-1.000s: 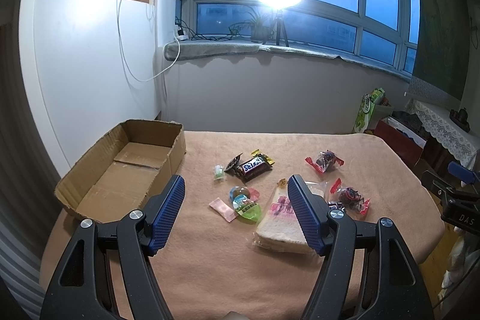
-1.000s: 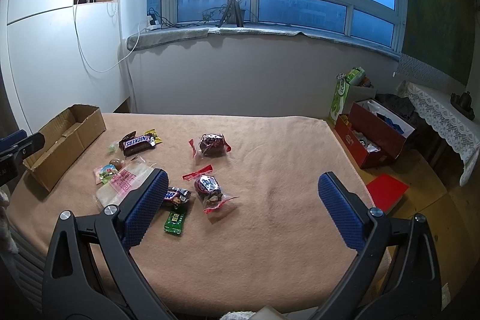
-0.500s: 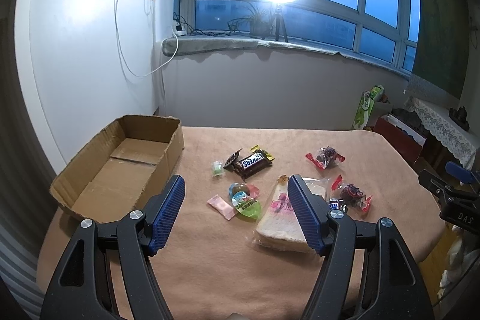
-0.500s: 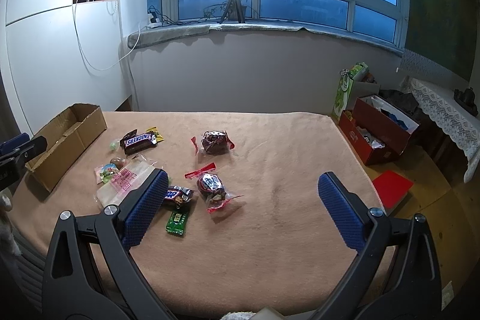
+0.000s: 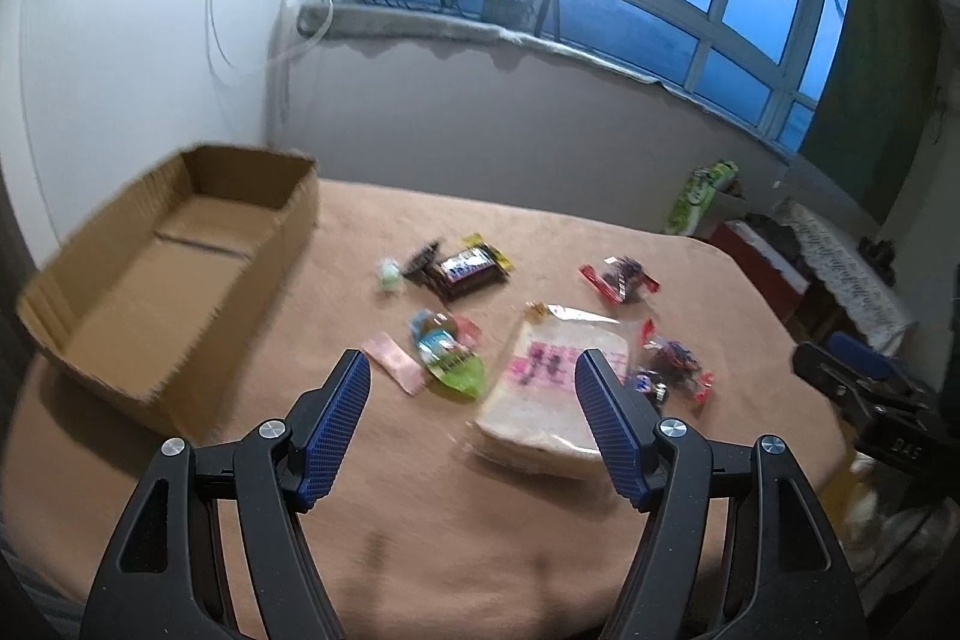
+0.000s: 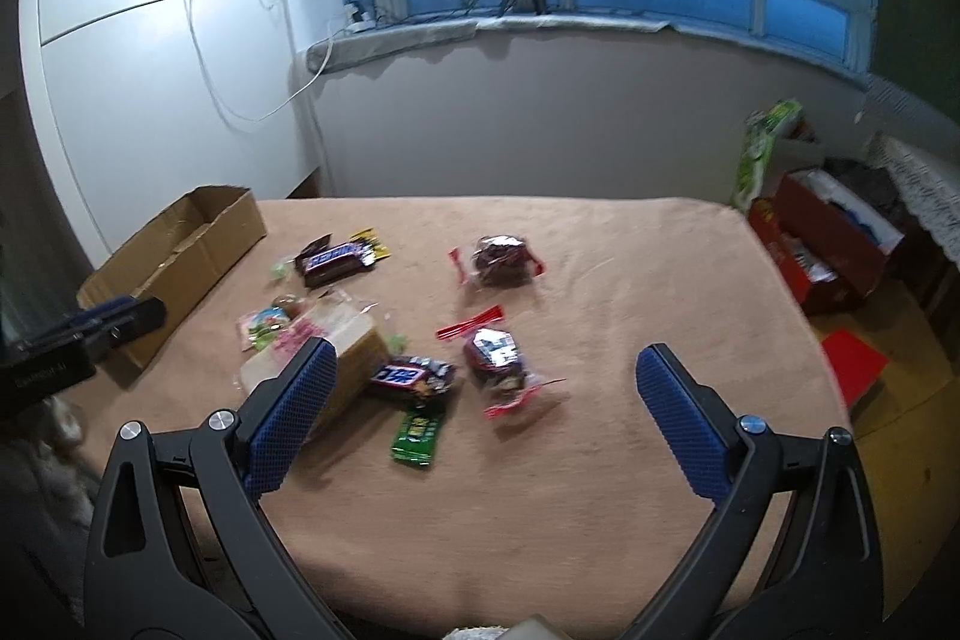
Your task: Organize snacks
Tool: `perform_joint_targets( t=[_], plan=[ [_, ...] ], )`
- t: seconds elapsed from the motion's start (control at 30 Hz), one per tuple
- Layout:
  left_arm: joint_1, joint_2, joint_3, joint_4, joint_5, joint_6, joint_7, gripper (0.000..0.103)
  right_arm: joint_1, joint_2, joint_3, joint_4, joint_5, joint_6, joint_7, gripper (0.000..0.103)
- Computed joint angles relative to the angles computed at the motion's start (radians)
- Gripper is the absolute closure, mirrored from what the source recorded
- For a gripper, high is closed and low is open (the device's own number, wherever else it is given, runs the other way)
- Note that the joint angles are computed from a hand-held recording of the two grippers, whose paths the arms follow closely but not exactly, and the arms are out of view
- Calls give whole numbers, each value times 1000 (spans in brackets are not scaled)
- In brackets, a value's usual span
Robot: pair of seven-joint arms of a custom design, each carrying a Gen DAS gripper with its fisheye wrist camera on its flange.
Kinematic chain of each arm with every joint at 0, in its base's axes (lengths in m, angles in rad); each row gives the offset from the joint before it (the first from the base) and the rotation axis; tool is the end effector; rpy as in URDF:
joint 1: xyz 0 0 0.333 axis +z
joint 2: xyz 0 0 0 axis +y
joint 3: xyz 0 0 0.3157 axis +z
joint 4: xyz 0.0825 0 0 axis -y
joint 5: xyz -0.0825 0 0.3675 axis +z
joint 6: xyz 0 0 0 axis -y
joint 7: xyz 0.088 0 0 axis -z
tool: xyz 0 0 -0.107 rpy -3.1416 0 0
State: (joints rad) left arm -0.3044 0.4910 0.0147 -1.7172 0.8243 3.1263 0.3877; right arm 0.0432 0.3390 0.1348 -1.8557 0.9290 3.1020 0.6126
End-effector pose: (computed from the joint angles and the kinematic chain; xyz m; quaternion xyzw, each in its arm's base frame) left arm 0.6406 -0.2589 0.4023 -0.6547 0.6107 -0.3954 0.2051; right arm 0.6506 0.0394 0.4305 -0.6903 0.5682 -0.2670 0.3597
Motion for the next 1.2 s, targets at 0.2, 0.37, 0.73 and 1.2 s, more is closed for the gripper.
perform_joint_targets(
  t=[0.2,0.37,0.73,1.2],
  plan=[
    [197,51,-244,-3,-169,19,197,33,-3,53,-39,98,-54,-215,102,1],
    [412,155,-529,18,-314,11,390,34,-14,116,-41,195,-65,-364,152,5],
    [459,238,-622,77,-465,-51,576,40,-28,271,-40,415,-130,-625,292,26],
    [472,318,-676,159,-612,-125,782,50,-48,361,-23,535,-150,-758,362,52]
  ],
)
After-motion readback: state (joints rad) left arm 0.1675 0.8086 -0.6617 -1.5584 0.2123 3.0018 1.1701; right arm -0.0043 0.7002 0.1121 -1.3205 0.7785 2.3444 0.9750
